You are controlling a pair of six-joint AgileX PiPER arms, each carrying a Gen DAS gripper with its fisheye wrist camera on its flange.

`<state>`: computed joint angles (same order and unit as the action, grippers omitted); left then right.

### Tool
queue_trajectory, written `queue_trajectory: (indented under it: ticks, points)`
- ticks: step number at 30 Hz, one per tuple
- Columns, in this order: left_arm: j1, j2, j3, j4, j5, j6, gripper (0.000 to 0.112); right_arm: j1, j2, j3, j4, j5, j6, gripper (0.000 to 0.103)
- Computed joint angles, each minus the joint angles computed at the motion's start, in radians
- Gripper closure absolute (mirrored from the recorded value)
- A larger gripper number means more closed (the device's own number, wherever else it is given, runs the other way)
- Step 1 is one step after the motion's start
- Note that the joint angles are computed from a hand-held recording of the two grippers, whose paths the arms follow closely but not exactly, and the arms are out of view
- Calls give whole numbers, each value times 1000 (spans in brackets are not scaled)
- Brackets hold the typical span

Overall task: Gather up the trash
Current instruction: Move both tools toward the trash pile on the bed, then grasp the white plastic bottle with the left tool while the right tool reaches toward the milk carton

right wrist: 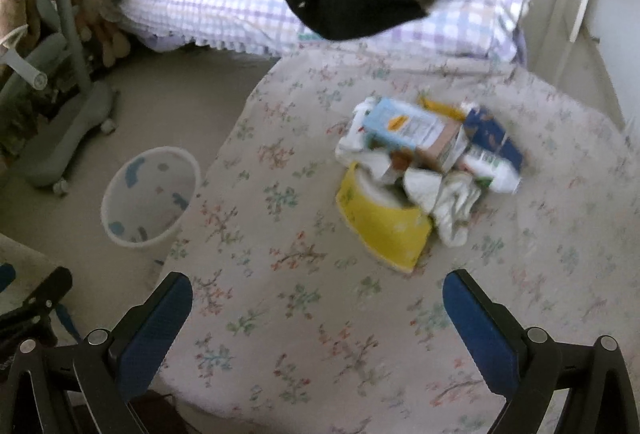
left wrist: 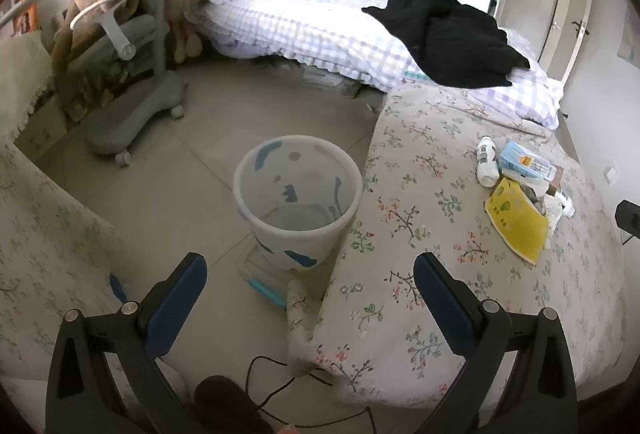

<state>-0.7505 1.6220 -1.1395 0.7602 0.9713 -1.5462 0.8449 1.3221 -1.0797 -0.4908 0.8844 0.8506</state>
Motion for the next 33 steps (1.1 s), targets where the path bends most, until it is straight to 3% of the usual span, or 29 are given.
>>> queue_trajectory:
  ticks: [5,13,16,22,26,28,29,33]
  points:
    - [30,37,-40,-15,-18,26,9,-28,32,-55,-33,18,-46,0]
    - [85,102,-148,-88,-27,122,9,-134,90,-91,15,-69,-152,0]
    - [131,124,-211,-175,-36,229,9,-205,123,-120,105,-114,-239,0]
    - [177,228,-438,-265,64,489,9,-320,213,-234,214,-116,-360,0]
    - [239,300,-546,-410,8,625,9,-414,240,-303,283,-102,-433,0]
    - [264,391,-674,-502,15,709,9,-461,243,-317,262,-108,-431,0]
    - [267,435,-751,-527,55,735,9,-495,247,-319,264,-113,-444,0]
    - [288,706,-1151,-678,126,886,13,-643,271,-294,309,-166,-504,0]
